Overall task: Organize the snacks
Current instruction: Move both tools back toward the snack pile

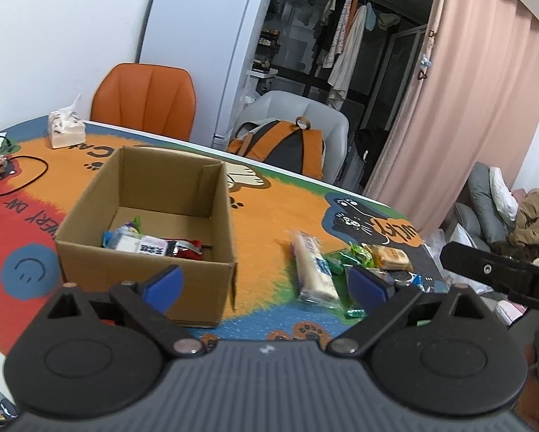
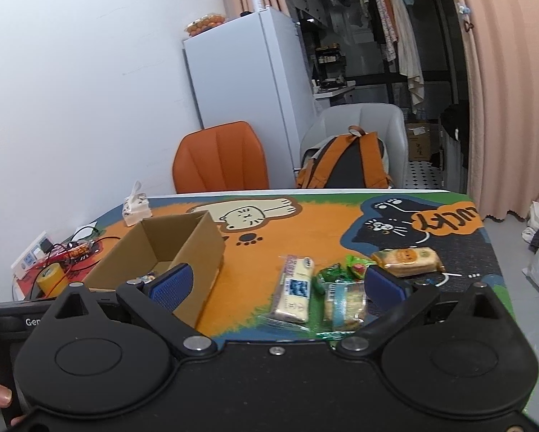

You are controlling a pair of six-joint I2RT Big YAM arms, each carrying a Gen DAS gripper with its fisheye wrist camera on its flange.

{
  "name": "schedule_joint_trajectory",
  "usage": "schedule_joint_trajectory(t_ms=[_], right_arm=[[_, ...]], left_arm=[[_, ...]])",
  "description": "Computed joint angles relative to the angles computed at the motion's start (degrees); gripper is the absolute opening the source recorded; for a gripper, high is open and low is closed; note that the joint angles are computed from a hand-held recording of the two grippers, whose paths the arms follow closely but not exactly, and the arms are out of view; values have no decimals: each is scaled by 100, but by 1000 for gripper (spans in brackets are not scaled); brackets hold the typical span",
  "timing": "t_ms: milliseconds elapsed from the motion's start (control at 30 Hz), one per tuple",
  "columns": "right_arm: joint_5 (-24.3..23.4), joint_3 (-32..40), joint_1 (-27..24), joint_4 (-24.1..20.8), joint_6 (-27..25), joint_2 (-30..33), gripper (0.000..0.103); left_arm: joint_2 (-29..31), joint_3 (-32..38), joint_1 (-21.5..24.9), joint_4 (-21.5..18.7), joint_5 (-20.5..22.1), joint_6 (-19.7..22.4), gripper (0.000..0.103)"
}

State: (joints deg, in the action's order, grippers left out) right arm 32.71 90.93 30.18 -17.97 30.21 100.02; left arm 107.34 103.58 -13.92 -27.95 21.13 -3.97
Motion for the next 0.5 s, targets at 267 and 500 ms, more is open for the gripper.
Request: schedule_joint_trajectory(t_ms=[267, 500], right_arm=[[112, -232, -70, -37, 120, -144, 103], [53, -454, -167, -124, 318, -215, 103]], left_arm=[[52, 61, -123, -83, 34, 116, 98], [151, 66, -221, -76, 166, 173, 97]])
